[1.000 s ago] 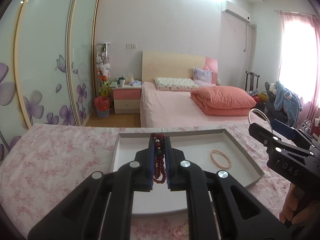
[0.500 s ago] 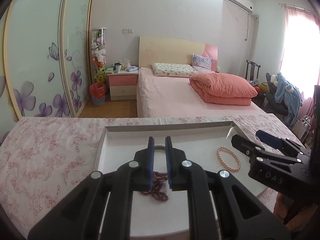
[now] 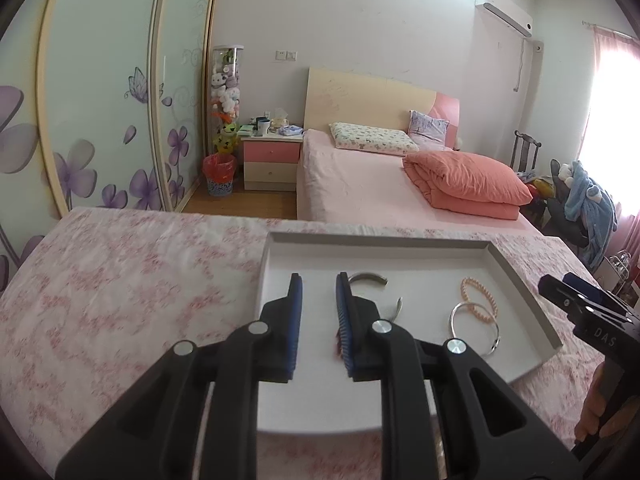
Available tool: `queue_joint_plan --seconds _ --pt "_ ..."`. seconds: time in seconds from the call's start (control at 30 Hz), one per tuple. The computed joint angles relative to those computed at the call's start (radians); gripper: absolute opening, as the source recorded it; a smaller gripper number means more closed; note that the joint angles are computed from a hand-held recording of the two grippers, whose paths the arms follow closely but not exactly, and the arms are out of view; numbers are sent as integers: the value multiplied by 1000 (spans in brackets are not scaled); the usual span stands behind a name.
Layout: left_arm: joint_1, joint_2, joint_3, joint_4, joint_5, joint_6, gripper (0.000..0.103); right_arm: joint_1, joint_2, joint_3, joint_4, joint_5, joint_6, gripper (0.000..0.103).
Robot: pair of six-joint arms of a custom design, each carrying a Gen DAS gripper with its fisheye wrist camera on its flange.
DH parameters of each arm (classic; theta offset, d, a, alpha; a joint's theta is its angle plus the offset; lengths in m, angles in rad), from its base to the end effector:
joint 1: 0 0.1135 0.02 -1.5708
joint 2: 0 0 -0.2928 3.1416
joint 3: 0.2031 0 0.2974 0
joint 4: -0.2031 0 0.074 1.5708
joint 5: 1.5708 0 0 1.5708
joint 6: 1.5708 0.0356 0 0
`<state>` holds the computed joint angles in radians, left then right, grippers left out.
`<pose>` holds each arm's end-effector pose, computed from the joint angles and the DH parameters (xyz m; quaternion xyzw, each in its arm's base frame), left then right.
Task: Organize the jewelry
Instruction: 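Lower the silver bangle into the tray with the right gripper while the left drops the red beads there, then grasp the single white pearl with the left gripper while the right grasps the black bead bracelet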
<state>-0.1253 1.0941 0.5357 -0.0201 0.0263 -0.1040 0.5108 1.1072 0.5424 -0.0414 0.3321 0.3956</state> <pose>0.2541 -0.0330 0.2103 0.0156 0.8792 -0.0659 0.4716 0.2287 0.1149 0.2088 0.0262 0.8767 0.0686 0.4754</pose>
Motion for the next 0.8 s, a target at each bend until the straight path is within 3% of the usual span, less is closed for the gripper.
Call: queue_joint_plan --seconds 0.17,0.47,0.67,0.8 --pt "55 -110 -65 -70 53 41 26 20 -73 -51 -77 0 2 72" --pt "174 -358 -194 -277 201 159 40 60 -193 -149 -257 -130 -5 53" --pt "240 -476 -229 -391 281 230 44 143 -203 -170 -310 -86 -3 40" --pt "221 -511 -243 -422 286 250 44 156 -164 -168 -301 -76 1 35"
